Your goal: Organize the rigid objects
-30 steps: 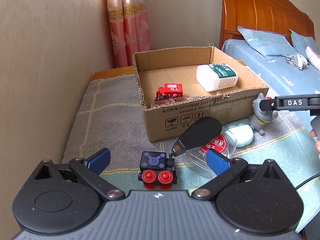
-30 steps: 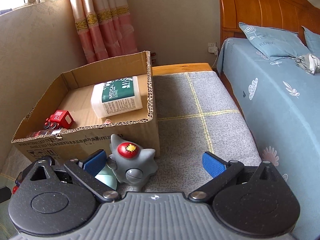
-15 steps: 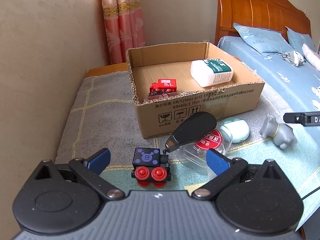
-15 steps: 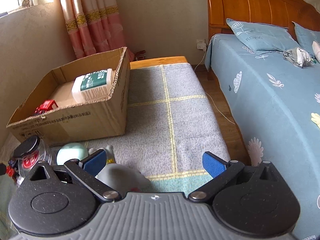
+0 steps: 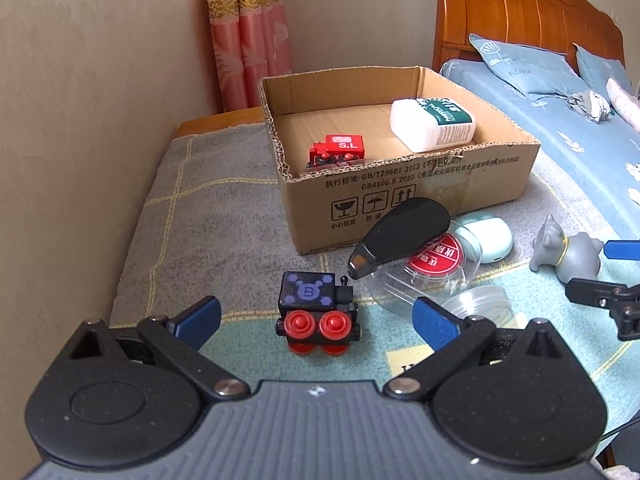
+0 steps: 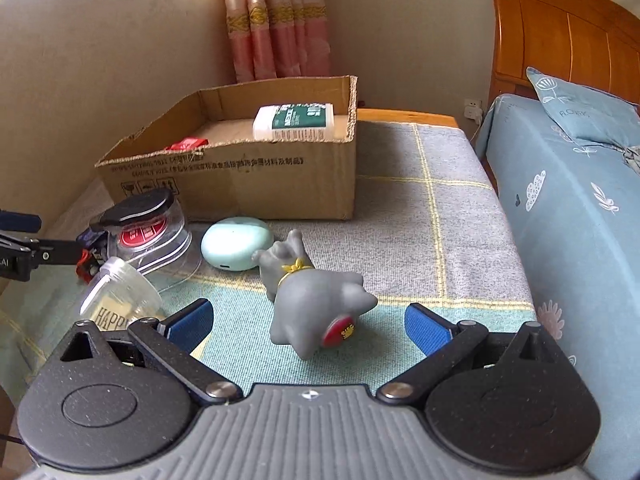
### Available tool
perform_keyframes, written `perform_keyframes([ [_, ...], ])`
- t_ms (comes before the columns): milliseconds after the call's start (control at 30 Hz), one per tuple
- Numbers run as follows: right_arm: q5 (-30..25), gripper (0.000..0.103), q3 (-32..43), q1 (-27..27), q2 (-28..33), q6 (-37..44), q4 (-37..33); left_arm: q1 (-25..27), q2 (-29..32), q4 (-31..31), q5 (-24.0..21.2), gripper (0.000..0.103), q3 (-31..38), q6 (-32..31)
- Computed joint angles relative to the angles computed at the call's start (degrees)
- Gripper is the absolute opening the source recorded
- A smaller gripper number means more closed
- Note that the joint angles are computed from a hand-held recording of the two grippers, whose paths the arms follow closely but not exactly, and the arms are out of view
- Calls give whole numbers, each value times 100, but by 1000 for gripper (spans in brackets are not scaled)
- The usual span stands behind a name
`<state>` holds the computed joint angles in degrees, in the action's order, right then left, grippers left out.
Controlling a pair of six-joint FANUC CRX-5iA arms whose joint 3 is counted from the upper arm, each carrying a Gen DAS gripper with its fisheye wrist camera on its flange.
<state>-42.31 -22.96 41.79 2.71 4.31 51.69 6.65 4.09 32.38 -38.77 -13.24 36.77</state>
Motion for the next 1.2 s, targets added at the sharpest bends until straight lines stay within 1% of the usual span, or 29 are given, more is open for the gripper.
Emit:
perform_keyframes([
  [133, -401, 103, 122, 22, 183, 162, -130, 28, 70, -88, -72, 101, 37, 72],
  [200, -606, 103, 113, 7, 179, 184, -162, 39, 98, -136, -91, 101, 58, 96],
  [367, -494, 103, -153, -113, -59, -128, -44, 37, 169, -218, -94, 101, 106, 96],
  [433, -647, 103, -73, -100, 13, -21, -126, 31, 207, -224, -96, 101, 127, 79],
  [500, -763, 103, 80, -81, 131, 259, -398, 34, 245, -153, -98, 101, 119, 14],
  [567, -636, 103, -45, -94, 90, 60, -229, 40, 275, -70, -88, 101, 96, -62],
  [700, -586, 103, -65, -101, 80, 96, -221, 45, 375, -106, -114, 101, 152, -1],
  [800, -540, 103, -120, -107, 61, 48, -135, 35, 450, -158, -112, 101, 189, 65],
  [900, -557, 103, -152, -88, 66, -70, -47, 14, 534, -335, -124, 102, 273, 272],
  [1000, -570, 103, -182, -72, 67, -166, 27, 57, 599, -149, -220, 102, 281, 272],
  [1200, -615, 103, -183, -48, 87, -271, 82, 57, 568, 115, -57, 103, 118, -43],
])
